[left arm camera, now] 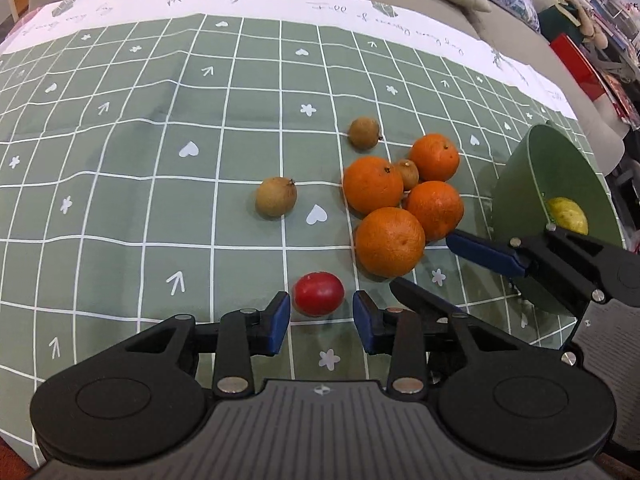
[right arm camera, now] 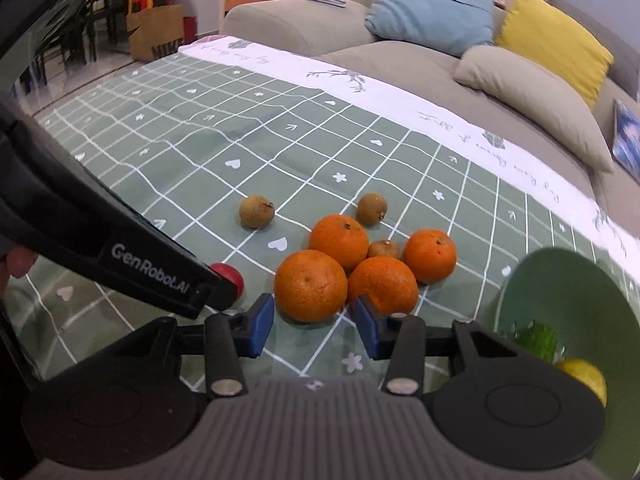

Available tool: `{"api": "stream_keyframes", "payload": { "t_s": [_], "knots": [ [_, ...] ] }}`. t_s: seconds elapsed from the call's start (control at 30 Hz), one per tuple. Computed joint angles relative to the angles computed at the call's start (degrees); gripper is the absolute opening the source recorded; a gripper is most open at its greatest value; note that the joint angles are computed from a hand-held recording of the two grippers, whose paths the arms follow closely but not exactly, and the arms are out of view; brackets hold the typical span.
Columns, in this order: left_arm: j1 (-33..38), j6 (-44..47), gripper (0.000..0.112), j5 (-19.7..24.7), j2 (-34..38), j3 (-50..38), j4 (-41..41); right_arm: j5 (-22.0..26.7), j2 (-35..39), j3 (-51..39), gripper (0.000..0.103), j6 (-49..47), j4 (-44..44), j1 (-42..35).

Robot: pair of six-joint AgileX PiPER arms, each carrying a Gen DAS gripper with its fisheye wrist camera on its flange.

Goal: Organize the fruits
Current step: 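Grasp an orange with the right tool while the left tool grasps the red cherry tomato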

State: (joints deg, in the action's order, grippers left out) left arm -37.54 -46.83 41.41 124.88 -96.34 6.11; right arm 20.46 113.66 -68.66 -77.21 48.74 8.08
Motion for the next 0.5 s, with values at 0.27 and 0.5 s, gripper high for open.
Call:
{"api": "stream_keyframes", "payload": {
  "t_s": [0.27,0.5],
  "knots": [
    [1.1,3.0,0.037,2.6,2.6,-3.3,-2.6,-1.8,2.0,-0.7,0.041,-19.2,9.0,0.8],
    [1.3,3.1,0.033,2.6,3.2,-4.0,-2.9,-4.0,2.9,-0.3,0.043,-25.1,10.9,2.2]
  ]
}}
